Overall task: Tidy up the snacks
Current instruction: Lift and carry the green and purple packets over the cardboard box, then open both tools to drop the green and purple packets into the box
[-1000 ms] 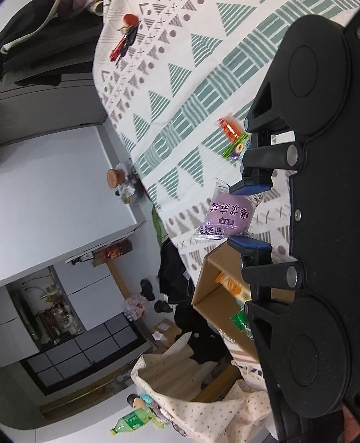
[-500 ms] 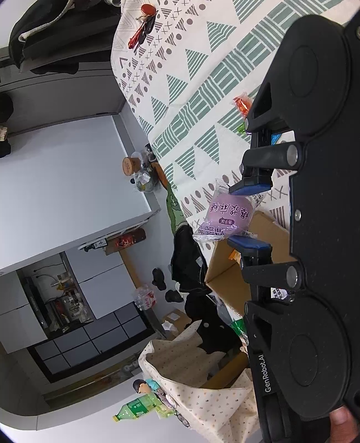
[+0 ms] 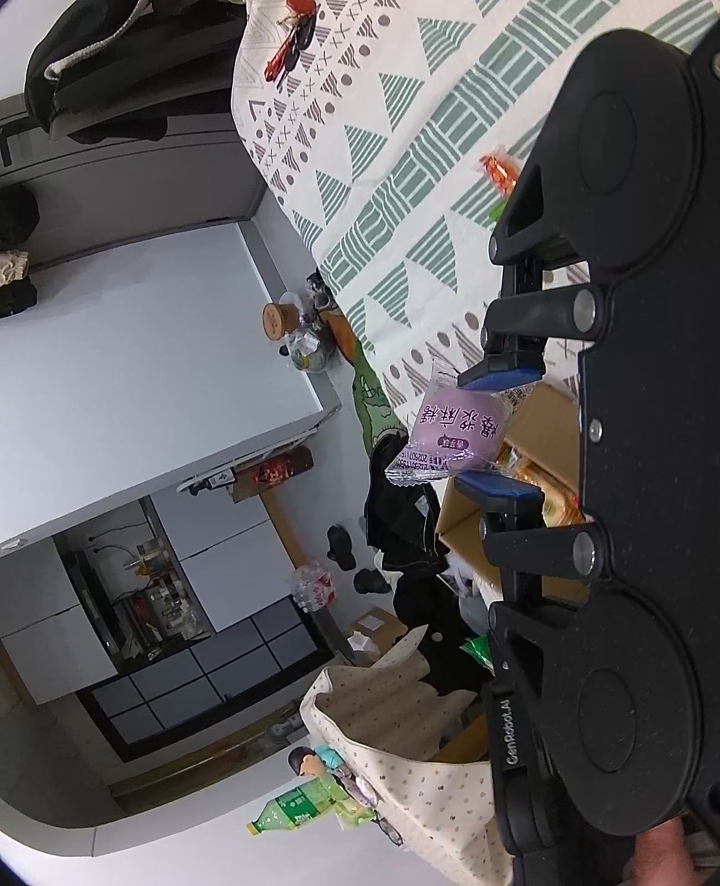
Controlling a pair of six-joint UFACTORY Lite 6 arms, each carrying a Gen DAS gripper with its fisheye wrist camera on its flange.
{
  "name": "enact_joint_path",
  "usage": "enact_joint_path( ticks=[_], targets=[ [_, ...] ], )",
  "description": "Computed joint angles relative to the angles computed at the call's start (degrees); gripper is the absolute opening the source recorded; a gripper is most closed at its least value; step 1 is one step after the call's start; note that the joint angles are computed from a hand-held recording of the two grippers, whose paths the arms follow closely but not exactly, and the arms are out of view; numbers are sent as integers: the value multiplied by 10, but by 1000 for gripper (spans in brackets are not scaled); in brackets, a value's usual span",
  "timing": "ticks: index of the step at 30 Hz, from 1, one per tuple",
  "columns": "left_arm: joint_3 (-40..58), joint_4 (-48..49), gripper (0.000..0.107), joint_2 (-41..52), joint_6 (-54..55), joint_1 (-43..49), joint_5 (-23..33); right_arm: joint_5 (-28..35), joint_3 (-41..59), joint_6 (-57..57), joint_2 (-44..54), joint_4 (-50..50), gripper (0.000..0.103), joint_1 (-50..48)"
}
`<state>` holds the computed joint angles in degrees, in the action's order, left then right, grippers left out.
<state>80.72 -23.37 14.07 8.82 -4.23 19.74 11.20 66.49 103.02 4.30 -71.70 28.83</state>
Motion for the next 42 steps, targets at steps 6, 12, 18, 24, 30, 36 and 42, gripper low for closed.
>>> enact_joint_path(
  ticks=[6, 12, 18, 24, 30, 36, 42],
  targets=[
    [61, -44, 29, 50, 54, 31, 23, -3, 41, -14, 42, 31, 31, 11],
    [139, -76, 29, 121, 90, 58, 63, 3, 87, -66, 91, 86, 31, 22],
    [209, -85, 29, 187, 101, 72, 98, 11, 136, -148, 140, 167, 31, 26],
    [283, -86, 29, 254, 98, 85, 136, 20, 191, -196, 193, 215, 31, 30],
    [368, -121, 29, 320, 124, 95, 189, 35, 241, -214, 232, 224, 31, 38],
    [422, -157, 29, 357, 147, 97, 213, 44, 276, -217, 259, 230, 32, 40],
    [465, -144, 34, 377, 133, 98, 242, 49, 284, -231, 265, 240, 38, 46]
  ],
)
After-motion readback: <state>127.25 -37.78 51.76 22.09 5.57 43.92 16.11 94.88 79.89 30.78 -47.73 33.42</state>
